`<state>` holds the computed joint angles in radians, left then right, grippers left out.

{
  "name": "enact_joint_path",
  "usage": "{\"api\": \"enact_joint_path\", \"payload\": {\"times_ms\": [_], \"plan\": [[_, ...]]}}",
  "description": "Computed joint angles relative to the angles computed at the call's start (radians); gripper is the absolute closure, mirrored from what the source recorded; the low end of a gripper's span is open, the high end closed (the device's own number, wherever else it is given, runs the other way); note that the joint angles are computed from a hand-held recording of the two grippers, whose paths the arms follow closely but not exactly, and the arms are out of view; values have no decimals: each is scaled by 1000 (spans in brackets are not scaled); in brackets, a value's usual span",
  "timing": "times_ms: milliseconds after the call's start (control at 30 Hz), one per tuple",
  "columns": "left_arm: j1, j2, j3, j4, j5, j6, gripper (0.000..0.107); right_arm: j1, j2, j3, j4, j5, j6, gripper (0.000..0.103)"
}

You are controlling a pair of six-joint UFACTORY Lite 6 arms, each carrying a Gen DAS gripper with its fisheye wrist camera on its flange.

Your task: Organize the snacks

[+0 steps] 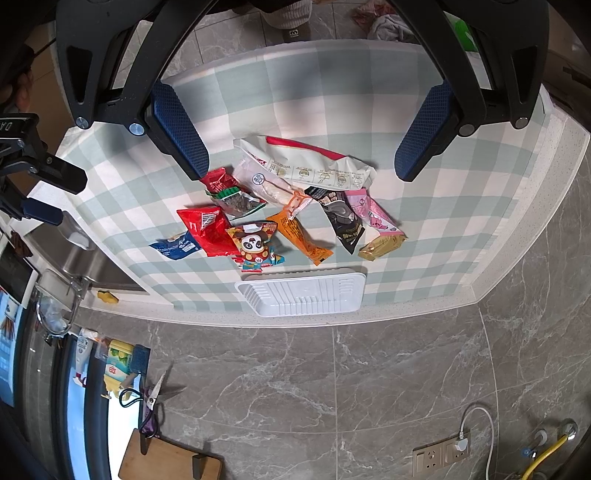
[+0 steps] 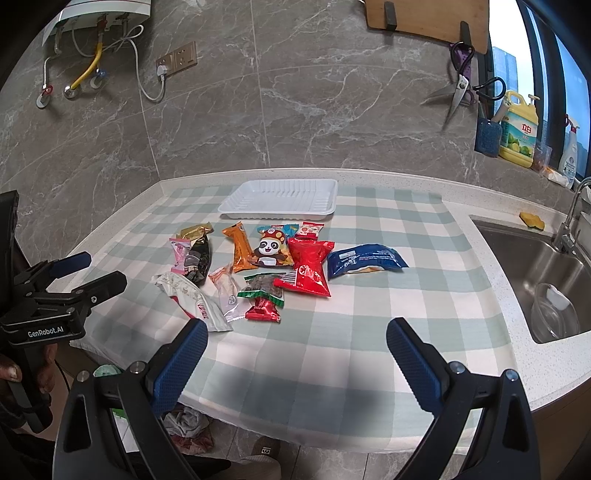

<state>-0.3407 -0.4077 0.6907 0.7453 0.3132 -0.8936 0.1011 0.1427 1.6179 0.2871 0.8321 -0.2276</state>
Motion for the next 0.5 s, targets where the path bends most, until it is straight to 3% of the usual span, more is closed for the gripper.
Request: {"api": "enact_joint_path", "payload": {"times_ms": [500], "plan": [[13,-8,-7,-38,3,37,5,9,6,-14,17,1,3,3]]}}
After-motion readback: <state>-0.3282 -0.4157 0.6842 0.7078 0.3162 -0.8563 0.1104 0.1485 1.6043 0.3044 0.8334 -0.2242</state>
